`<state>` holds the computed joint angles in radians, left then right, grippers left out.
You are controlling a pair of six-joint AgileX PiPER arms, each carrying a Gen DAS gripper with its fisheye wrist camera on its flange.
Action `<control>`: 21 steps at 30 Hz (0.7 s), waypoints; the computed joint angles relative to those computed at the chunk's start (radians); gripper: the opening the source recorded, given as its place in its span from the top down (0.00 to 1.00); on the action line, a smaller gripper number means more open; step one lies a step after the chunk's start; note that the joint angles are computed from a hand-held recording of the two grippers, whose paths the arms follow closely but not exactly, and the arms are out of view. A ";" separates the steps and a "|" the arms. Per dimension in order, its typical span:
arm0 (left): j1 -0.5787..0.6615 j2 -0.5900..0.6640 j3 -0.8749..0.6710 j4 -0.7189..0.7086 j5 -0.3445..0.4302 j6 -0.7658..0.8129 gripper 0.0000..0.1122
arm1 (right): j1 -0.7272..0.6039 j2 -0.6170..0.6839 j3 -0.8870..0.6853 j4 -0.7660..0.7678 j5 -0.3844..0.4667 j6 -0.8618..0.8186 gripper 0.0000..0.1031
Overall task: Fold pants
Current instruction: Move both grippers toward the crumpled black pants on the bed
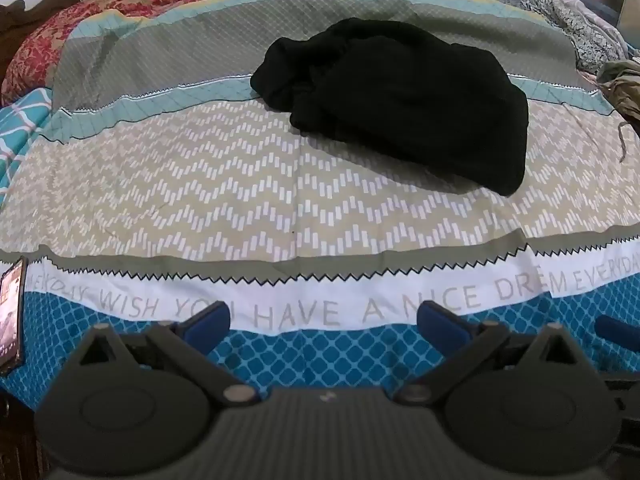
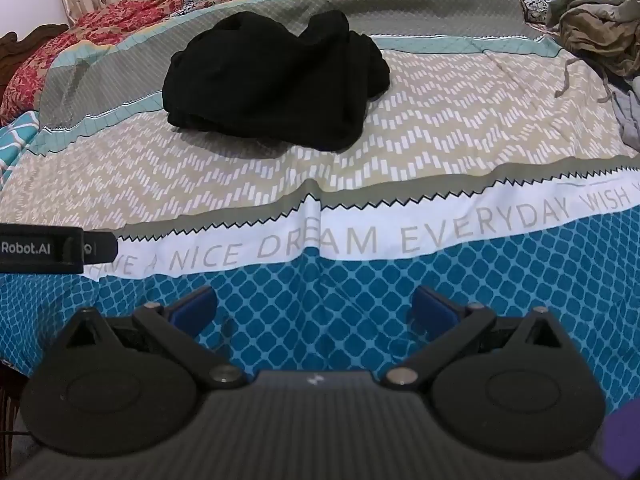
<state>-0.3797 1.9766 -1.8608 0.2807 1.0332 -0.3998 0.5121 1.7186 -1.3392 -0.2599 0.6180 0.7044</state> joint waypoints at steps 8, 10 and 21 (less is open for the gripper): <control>0.003 -0.021 0.069 -0.024 -0.043 -0.004 0.08 | 0.003 0.003 -0.003 -0.006 0.003 0.004 0.00; 0.035 -0.005 0.042 -0.102 -0.017 0.049 0.08 | 0.005 0.002 -0.005 -0.028 0.001 0.024 0.00; 0.093 -0.047 0.149 -0.146 -0.151 -0.016 0.13 | -0.045 0.004 0.001 -0.100 -0.081 0.063 0.38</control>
<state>-0.2862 1.9297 -1.7115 0.1349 0.8824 -0.4157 0.4668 1.7227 -1.3380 -0.3602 0.5374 0.7670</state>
